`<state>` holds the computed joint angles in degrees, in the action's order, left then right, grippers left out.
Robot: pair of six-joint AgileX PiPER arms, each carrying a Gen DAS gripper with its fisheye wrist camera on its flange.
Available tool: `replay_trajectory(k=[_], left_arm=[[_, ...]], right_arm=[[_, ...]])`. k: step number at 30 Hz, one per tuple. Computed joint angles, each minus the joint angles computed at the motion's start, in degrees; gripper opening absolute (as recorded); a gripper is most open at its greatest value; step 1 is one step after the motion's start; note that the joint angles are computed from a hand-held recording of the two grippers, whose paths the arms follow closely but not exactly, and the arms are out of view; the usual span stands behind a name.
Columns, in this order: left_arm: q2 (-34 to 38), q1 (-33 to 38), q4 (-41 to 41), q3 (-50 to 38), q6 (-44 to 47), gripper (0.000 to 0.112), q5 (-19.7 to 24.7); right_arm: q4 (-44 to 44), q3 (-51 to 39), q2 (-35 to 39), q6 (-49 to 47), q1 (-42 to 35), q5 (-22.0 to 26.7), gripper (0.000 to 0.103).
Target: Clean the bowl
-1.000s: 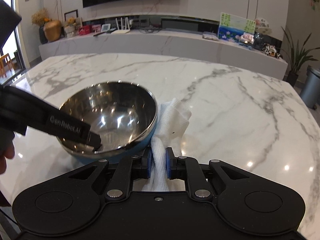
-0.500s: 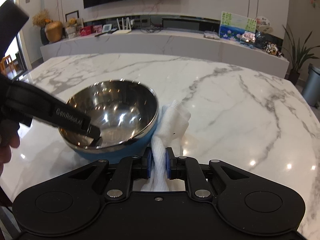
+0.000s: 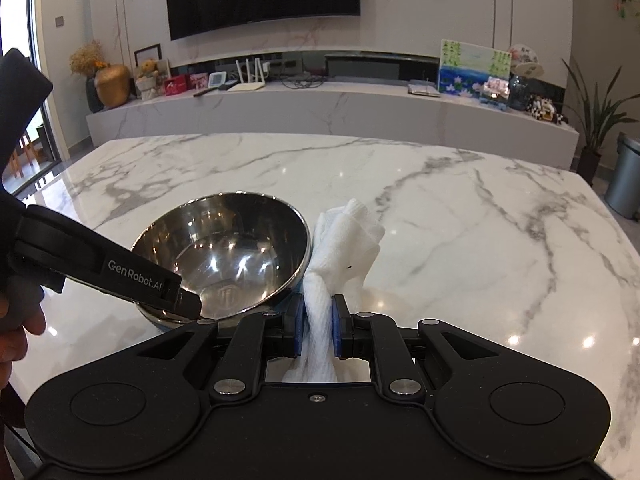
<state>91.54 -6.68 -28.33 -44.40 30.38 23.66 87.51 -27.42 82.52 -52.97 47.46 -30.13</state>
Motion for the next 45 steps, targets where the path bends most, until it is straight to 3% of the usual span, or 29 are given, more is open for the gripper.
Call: replay_trajectory(k=[11, 16, 20, 30, 35, 45], left_arm=[[1.08, -2.07, 6.64, -0.79, -4.46, 0.028, -3.51], [0.58, -1.50, 5.07, 0.12, -3.22, 0.029, -4.10], [-0.77, -2.37, 8.72, 1.76, -6.58, 0.033, -6.02], [-2.32, -2.27, 8.11, 2.42, -6.24, 0.034, -4.86], [-1.83, -2.50, 8.75, 1.72, -5.96, 0.027, -4.18], [-0.48, 0.27, -2.06, 2.08, 8.57, 0.019, -6.40]], right_arm=[[-2.66, -0.85, 4.41, 0.83, -0.45, 5.42, 0.012], [-1.35, -0.98, 4.39, -0.13, -0.01, 4.52, 0.012], [-0.03, -0.84, 3.16, -1.24, -0.06, 3.38, 0.012], [1.38, -0.63, -1.15, -4.54, -0.72, 1.09, 0.012], [2.28, -1.10, -1.11, -5.51, 0.11, 0.72, 0.012], [2.23, -2.11, 3.10, -5.81, 0.71, 3.66, 0.012]])
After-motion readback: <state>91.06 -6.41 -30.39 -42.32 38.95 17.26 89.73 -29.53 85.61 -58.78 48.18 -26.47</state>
